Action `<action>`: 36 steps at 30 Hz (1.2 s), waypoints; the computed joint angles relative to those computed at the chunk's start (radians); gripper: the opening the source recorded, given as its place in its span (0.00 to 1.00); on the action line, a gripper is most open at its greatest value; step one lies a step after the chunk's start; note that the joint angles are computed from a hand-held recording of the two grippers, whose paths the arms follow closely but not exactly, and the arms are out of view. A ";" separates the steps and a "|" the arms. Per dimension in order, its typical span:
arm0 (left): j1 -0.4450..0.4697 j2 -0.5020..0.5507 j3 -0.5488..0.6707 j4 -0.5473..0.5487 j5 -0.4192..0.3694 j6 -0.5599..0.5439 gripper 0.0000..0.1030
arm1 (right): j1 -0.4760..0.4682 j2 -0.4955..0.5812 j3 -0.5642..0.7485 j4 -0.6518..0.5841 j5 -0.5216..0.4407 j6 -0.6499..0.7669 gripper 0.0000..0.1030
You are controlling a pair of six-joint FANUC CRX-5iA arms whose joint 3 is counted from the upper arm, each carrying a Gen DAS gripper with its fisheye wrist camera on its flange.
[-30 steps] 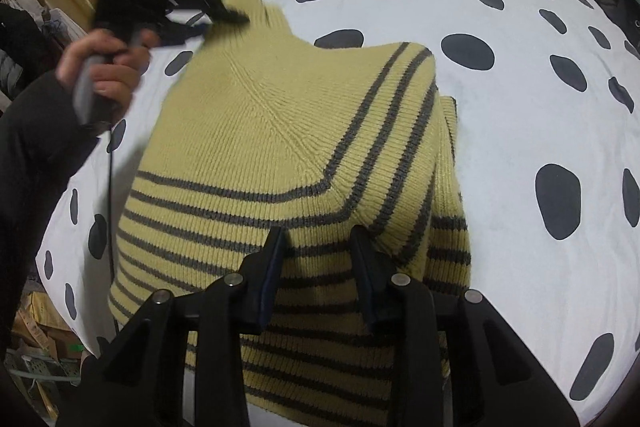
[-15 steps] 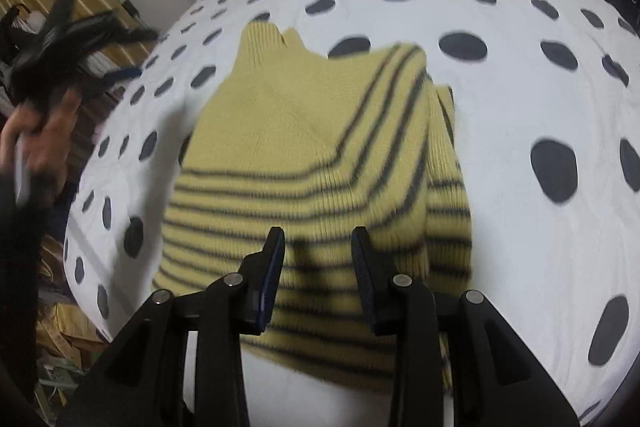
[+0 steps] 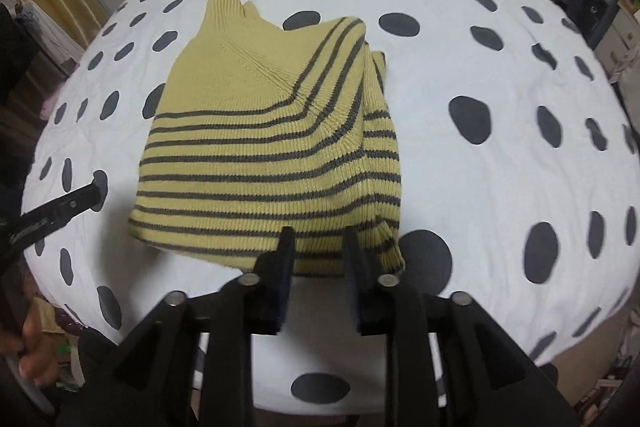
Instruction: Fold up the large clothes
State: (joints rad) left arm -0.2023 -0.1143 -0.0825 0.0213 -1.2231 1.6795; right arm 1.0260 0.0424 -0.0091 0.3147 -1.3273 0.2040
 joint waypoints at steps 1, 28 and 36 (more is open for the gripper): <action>-0.031 -0.007 0.024 -0.037 -0.028 0.042 0.67 | 0.013 0.017 0.030 0.006 -0.043 -0.003 0.42; -0.209 -0.133 0.082 -0.180 -0.180 0.191 0.77 | 0.191 0.027 0.149 0.122 -0.284 -0.119 0.63; -0.213 -0.131 0.092 -0.175 -0.188 0.179 0.77 | 0.197 0.021 0.151 0.119 -0.301 -0.137 0.63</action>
State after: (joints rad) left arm -0.4157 -0.2450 0.0098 -0.1534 -1.4115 1.8587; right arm 1.2231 0.0632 0.1418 0.4336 -1.6285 0.0666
